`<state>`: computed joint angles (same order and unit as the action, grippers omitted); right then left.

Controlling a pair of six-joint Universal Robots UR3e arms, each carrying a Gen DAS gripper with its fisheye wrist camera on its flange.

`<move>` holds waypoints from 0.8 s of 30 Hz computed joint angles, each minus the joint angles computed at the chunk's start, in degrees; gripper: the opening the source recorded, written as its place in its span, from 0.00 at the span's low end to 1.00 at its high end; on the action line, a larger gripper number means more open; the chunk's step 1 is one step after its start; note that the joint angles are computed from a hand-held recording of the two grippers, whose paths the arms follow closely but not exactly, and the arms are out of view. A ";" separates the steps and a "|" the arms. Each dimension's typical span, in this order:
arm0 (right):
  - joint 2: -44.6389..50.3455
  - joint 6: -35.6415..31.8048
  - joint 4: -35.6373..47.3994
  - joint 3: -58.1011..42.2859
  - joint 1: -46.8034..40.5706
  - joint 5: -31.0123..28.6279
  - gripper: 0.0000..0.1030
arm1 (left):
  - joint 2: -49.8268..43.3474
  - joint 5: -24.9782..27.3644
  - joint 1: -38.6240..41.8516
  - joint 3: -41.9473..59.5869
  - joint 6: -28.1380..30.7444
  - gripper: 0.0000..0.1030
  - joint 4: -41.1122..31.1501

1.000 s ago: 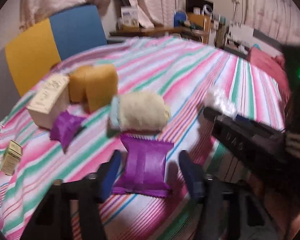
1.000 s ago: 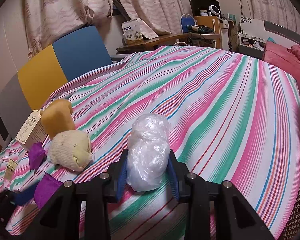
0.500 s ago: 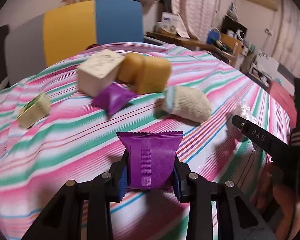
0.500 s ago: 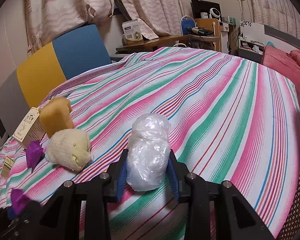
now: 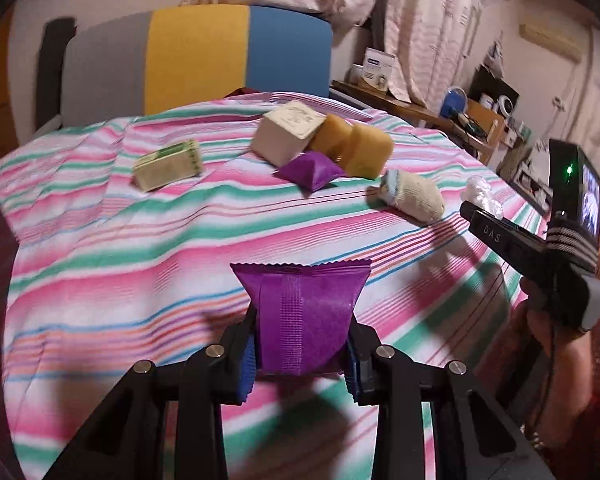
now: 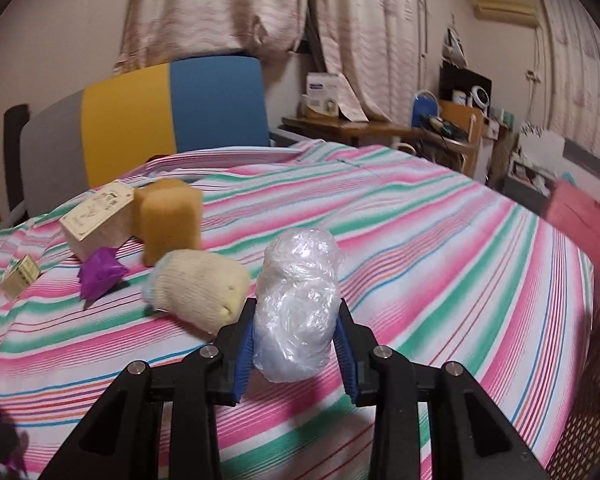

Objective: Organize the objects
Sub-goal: 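Carry the purple packet into the gold tray and open the left gripper while the right carries the plastic bag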

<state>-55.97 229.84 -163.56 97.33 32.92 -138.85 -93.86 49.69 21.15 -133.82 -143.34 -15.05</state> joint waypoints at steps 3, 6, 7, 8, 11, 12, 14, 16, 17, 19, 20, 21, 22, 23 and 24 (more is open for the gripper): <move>0.36 -0.39 -0.59 -0.31 0.75 -0.79 0.34 | 4.14 -2.61 4.24 -0.91 2.69 0.34 -7.10; 0.62 -1.34 -1.15 -0.60 1.14 -1.12 0.35 | 8.89 -5.04 8.53 -1.67 6.46 0.34 -14.42; 0.98 -1.43 -0.61 -1.23 1.53 -1.49 0.34 | 10.83 -5.77 10.13 -2.09 7.88 0.34 -16.81; 1.32 -1.67 -0.08 -1.84 1.84 -1.86 0.34 | 12.41 -6.47 11.46 -2.47 9.15 0.34 -18.77; 2.57 -3.84 0.71 -4.01 2.85 -3.00 0.34 | 17.56 -8.66 15.78 -2.85 14.32 0.34 -26.90; 3.17 -5.12 0.35 -4.79 3.19 -3.35 0.34 | 19.36 -9.36 17.37 -2.83 16.26 0.34 -30.11; 3.98 -6.97 -0.08 -5.87 3.48 -3.35 0.35 | 21.75 -10.29 19.71 -2.31 19.22 0.34 -35.04; 4.67 -8.48 0.07 -6.99 3.55 -2.82 0.34 | 24.08 -10.53 22.07 -1.49 22.54 0.34 -40.24; 4.91 -9.28 0.06 -7.39 3.43 -2.32 0.34 | 25.39 -10.94 23.66 -1.10 24.17 0.34 -43.01; 5.58 -10.58 0.58 -8.62 3.30 -1.57 0.34 | 27.24 -12.10 26.83 -0.28 26.45 0.34 -47.94; 5.83 -10.92 1.09 -9.21 3.37 -1.42 0.34 | 27.32 -12.22 27.67 0.31 26.92 0.34 -49.32; 5.87 -11.62 1.35 -9.54 3.37 -0.66 0.34 | 27.16 -12.16 28.76 1.26 27.39 0.34 -51.01; 5.99 -12.11 1.90 -10.02 3.39 0.07 0.34 | 26.95 -12.15 29.67 2.04 27.70 0.34 -52.34; 6.37 -12.54 3.09 -11.17 3.63 0.64 0.34 | 27.12 -12.36 30.70 2.58 28.36 0.34 -53.90; 6.95 -13.71 4.29 -12.77 4.02 1.19 0.34 | 27.21 -12.62 32.04 3.19 29.09 0.34 -55.31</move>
<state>-49.01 216.13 -159.27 84.56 36.94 -137.66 -66.65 37.07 53.20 -130.63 -114.24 -70.36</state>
